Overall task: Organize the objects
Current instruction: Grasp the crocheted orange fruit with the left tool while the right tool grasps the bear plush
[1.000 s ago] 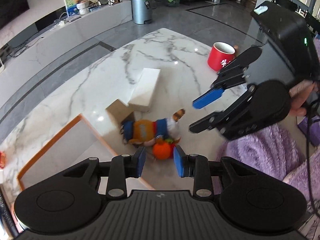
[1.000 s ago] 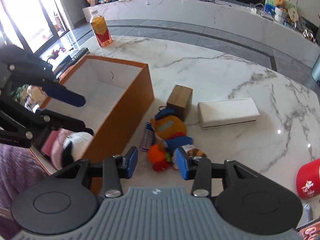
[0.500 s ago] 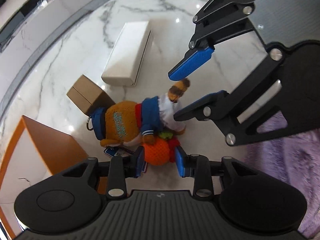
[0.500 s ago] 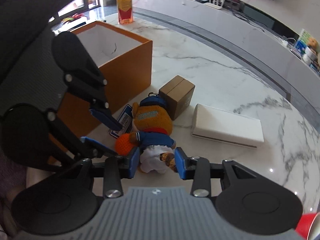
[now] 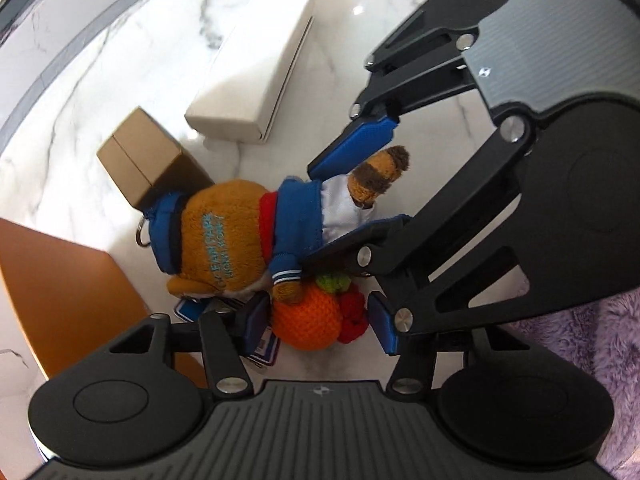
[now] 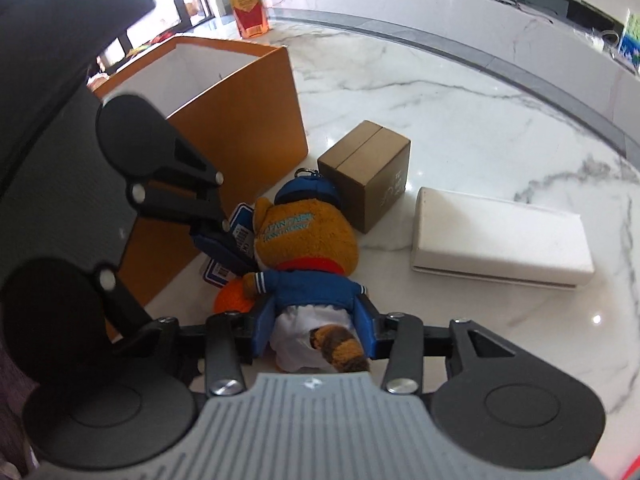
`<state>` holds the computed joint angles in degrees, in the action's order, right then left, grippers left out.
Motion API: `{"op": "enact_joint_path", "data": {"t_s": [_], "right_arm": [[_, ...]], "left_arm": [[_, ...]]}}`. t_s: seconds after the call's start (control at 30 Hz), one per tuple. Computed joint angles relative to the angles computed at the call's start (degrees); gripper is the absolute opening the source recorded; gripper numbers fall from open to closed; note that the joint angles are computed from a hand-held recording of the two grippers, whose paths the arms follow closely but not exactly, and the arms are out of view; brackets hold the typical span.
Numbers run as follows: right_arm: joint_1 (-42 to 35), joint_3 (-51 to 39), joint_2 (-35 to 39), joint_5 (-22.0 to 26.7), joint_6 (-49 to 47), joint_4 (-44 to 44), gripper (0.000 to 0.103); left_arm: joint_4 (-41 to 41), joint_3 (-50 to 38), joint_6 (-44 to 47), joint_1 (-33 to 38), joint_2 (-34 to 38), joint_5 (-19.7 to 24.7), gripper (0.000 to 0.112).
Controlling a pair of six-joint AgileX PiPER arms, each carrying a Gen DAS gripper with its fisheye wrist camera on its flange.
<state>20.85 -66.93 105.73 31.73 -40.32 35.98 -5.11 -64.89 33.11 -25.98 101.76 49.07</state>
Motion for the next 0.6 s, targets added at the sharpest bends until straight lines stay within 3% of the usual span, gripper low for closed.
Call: {"op": "enact_joint_path", "data": {"t_s": [0.13,0.27,0.47,0.6], "right_arm": [[-1.9,0.1,1.8,2.1,0.2,5.5,0.048],[-2.2,3.7,0.0,0.3,-0.6,10.4,0.043],[1.0,9.4,-7.3,-4.0,12.0,4.7,0.041],[2.6,12.2,-13.0,-4.9,20.9,-0.2,0.041]], "left_arm": [[0.4,0.0,-1.3,0.7,0.3,0.6,0.062],[-1.7,0.4,-0.8,2.8,-0.8,2.0,0.060],[-5.9,5.2,4.3,5.8,-8.5,2.8,0.060],[-9.7,7.5,9.2,9.4,-15.5,5.6,0.059]]}}
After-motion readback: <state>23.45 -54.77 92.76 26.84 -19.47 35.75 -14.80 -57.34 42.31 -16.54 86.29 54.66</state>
